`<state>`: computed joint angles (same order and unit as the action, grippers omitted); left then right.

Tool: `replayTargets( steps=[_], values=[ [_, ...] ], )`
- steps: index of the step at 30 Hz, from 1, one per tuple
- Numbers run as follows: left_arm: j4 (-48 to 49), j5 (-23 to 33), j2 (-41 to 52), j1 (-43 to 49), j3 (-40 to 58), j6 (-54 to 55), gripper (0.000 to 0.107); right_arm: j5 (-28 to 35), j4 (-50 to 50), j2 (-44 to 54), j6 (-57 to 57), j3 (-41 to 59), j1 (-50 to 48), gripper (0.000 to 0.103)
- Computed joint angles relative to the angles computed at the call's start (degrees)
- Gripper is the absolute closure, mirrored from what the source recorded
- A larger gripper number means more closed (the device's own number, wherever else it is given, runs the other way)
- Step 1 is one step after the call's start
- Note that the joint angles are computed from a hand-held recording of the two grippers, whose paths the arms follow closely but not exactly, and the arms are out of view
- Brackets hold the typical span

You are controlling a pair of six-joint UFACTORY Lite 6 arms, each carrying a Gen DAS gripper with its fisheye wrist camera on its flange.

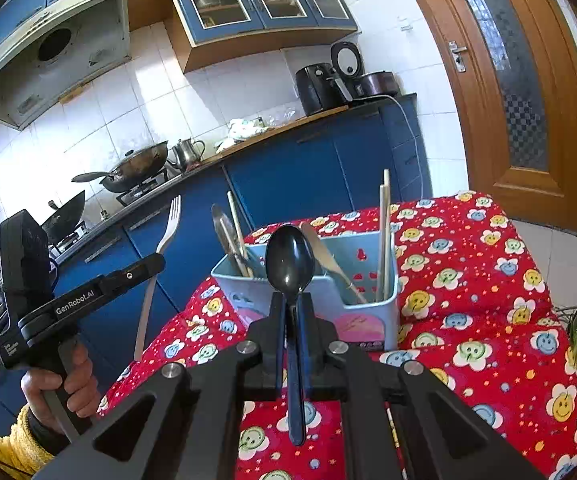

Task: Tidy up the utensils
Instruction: 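Lift the fork and black spoon and carry both over the holder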

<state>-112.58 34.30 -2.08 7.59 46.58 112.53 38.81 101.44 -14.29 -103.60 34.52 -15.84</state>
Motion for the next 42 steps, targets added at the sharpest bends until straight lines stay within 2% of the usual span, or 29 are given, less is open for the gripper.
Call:
replayTargets(
  steps=[12, 18, 29, 36, 42],
  values=[
    [-9.0, 0.7, 7.5, -2.6, 7.6, 6.5, 0.101, 3.3, 3.7, 5.6, -3.3, 3.8, -3.2, 0.095],
    [-12.7, 0.9, 12.8, -5.0, 14.4, 8.6, 0.101, 5.9, 5.7, 12.9, -4.2, 10.3, -4.1, 0.095],
    [-26.0, 4.1, 24.4, -8.5, 23.8, 18.6, 0.101, 9.1, 11.6, 29.7, -6.8, 25.0, -1.7, 0.095],
    [-37.1, 6.5, 28.0, -10.2, 22.0, 29.4, 0.101, 12.3, 15.5, 36.0, -10.2, 28.7, -0.2, 0.095],
    [-48.0, 8.7, 29.0, -13.4, 19.3, 42.1, 0.101, 12.5, 18.1, 40.7, -12.8, 31.4, 0.9, 0.095]
  ],
)
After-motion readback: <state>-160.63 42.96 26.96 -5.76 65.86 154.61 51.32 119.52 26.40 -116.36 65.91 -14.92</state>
